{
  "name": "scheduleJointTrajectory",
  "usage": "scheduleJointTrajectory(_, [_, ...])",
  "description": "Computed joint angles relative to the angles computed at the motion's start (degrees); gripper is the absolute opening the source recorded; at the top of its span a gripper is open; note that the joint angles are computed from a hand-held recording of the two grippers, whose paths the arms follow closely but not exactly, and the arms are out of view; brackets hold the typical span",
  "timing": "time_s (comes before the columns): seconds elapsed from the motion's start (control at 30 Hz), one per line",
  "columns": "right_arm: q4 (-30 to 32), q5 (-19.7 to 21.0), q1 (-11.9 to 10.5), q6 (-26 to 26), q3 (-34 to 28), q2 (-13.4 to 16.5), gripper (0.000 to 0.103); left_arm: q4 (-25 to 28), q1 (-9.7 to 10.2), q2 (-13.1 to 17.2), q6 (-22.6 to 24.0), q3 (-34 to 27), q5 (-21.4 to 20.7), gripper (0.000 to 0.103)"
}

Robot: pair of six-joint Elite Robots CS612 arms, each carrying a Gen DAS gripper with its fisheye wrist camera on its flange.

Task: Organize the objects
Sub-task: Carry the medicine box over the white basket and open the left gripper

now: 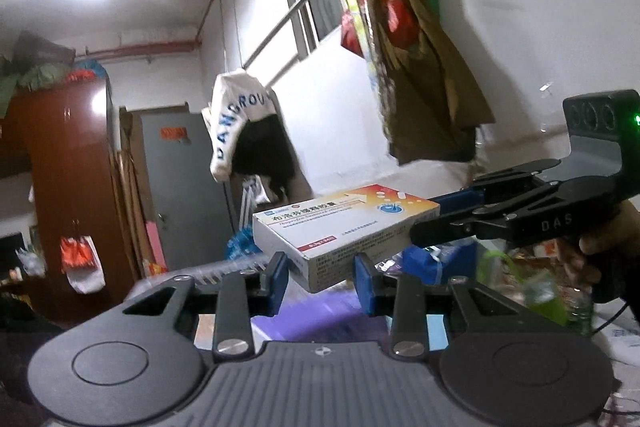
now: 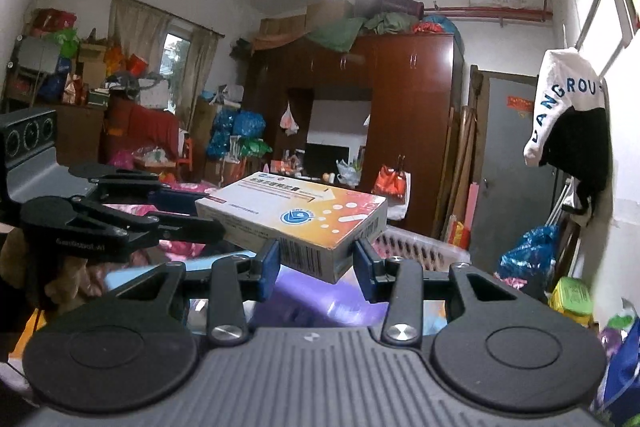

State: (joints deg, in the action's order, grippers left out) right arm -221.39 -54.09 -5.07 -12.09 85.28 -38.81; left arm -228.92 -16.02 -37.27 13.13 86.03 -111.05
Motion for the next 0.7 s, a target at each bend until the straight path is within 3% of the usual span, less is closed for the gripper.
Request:
scheduleJointTrajectory(0.23, [12.2, -3.2, 1.2, -2.7, -12.1, 3.8, 0.044, 11.6, 0.71, 2.6, 1.3, -11.7, 1.5, 0.039])
scheduleJointTrajectory(0.4, [21.1, -3.6, 1.5, 0.0, -21.9, 8.3, 0.044, 23.5, 1.45, 6.8, -0.5, -23.0, 1.8, 0.038])
scheduleJointTrajectory(0.7, [34.9, -7.2, 2.5, -2.8, -27.4, 10.3, 0.044, 39.2, 1.72, 10.5, 0.5, -32.5, 4.8, 0.038])
